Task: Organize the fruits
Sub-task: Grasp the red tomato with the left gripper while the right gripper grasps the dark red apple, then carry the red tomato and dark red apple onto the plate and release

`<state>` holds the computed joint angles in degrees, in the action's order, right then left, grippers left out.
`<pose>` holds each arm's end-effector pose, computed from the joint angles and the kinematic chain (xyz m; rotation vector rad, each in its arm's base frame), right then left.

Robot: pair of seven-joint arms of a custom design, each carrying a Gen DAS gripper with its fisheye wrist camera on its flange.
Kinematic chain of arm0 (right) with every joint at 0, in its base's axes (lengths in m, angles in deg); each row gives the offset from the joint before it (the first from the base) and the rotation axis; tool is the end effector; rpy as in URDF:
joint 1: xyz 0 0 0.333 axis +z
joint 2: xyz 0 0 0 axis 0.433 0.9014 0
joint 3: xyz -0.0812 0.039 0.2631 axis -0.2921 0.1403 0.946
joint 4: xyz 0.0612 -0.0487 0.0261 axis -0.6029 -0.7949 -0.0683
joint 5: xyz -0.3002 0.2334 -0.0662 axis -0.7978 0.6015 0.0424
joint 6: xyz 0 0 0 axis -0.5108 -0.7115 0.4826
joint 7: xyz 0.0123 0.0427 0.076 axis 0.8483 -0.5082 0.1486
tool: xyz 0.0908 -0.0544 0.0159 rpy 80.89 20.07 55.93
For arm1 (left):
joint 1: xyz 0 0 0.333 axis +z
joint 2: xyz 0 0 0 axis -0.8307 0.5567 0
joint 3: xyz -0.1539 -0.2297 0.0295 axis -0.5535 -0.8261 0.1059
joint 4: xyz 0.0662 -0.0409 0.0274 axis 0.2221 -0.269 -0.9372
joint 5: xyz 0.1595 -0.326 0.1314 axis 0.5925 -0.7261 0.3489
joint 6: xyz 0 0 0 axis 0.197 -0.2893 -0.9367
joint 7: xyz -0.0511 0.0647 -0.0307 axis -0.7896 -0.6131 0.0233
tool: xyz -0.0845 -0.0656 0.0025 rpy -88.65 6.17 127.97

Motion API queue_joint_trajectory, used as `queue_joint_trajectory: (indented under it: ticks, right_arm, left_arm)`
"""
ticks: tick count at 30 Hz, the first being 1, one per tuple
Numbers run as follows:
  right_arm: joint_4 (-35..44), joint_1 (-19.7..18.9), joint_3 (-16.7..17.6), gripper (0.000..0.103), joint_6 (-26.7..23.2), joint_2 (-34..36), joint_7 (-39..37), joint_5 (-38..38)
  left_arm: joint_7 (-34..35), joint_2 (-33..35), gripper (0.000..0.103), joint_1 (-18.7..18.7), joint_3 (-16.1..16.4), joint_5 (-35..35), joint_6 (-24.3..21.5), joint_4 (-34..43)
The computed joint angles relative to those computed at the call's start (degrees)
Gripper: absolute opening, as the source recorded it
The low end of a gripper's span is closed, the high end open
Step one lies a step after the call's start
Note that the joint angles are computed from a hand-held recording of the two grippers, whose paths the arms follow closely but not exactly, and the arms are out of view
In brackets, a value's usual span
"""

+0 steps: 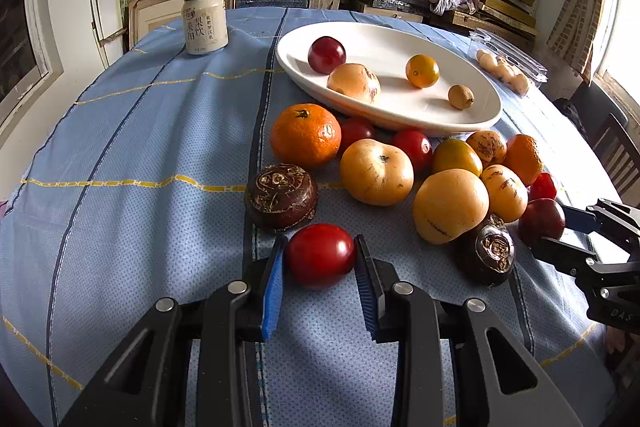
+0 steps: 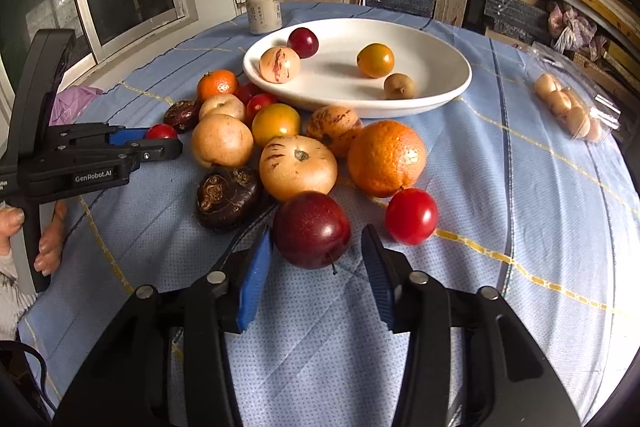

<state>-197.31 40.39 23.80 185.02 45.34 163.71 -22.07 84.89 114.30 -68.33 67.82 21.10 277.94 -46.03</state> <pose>0.5207 0.2317 0.2234 -1.9896 1.4186 -0.4592 0.5826 -0.1878 0.2267 -1.6214 2.1003 -0.8232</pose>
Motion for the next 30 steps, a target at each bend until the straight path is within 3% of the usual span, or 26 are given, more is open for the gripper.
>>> queue_joint_trajectory:
  ticks: [13, 17, 20, 22, 23, 26, 30]
  right_arm:
    - [1.0, -4.2, 3.8, 0.038, -1.1, 1.0, 1.0, -2.7]
    - [0.2, -4.6, 3.7, 0.038, -0.3, 0.7, 1.9, -2.9]
    - [-2.1, -9.6, 7.3, 0.038, 2.8, -0.5, 4.9, -5.9]
    - [-3.9, -11.4, 8.0, 0.038, 5.6, -1.9, 7.9, -8.0]
    - [-4.6, -11.8, 7.9, 0.038, 6.8, -2.7, 9.3, -8.8]
    - [-4.0, -12.4, 6.6, 0.038, 6.3, -4.6, 12.5, -11.8]
    - [2.8, -7.5, 0.7, 0.038, 1.5, -4.3, 11.4, -9.0]
  left_arm:
    - [0.2, 0.2, 0.033, 2.4, -2.4, 0.6, 0.3, 0.0]
    - [-0.2, -0.8, 0.033, -1.8, 1.9, -0.6, 2.9, -1.7]
    - [0.5, -2.3, 0.033, -5.3, 5.2, -2.6, 5.6, -3.5]
    - [0.8, -3.1, 0.033, -2.9, 2.9, -2.6, 6.1, -3.8]
    - [0.8, -3.4, 0.033, -0.4, 0.4, -1.8, 5.1, -3.2]
    - [1.4, -3.1, 0.033, 1.4, -1.7, -0.9, 0.0, 1.2]
    - [3.0, 1.3, 0.033, 4.4, -6.0, -0.6, -8.9, 13.3]
